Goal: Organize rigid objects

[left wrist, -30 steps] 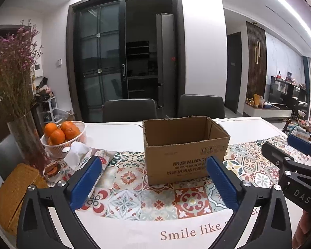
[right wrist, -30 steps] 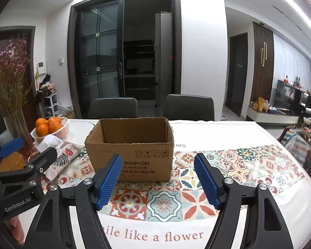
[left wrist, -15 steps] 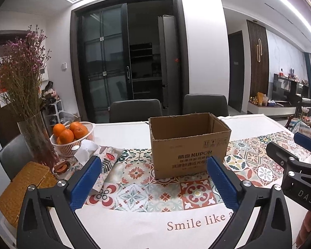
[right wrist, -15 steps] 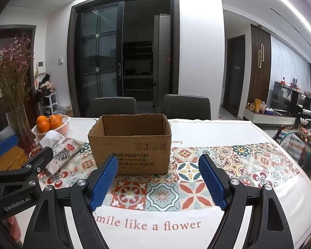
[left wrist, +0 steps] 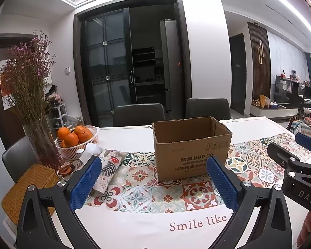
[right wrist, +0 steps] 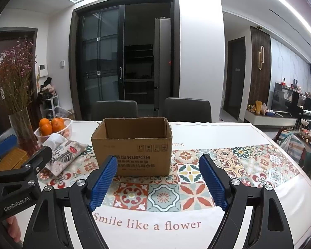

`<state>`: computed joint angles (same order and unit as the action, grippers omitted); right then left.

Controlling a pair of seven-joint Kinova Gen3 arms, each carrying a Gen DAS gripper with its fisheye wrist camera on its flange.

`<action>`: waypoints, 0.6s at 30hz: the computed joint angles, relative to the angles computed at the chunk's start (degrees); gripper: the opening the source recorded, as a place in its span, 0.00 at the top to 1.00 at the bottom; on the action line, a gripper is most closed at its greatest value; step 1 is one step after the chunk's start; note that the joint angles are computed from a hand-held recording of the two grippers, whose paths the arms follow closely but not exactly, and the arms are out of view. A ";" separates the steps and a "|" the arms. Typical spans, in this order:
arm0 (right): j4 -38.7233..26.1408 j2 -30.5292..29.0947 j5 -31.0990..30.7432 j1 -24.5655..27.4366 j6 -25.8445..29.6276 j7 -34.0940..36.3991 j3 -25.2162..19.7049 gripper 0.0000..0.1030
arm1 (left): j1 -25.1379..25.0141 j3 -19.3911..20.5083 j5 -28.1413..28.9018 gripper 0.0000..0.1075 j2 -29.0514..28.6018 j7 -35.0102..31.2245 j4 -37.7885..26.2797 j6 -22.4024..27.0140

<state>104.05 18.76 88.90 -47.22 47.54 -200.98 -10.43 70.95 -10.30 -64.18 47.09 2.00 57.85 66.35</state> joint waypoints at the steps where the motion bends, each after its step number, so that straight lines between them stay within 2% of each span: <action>1: -0.01 -0.03 -0.02 -0.05 0.08 0.04 -0.02 0.20 | 0.02 -0.04 -0.03 0.04 0.04 0.00 -0.02 0.11; 18: 0.13 -0.14 0.16 -0.08 -0.05 -0.10 -0.17 0.20 | 0.29 -0.03 -0.60 0.04 -0.06 0.57 0.39 0.11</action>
<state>104.17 18.62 89.05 -47.30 47.49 -201.07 -10.60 71.24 -10.33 -64.79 47.03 2.57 58.24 66.46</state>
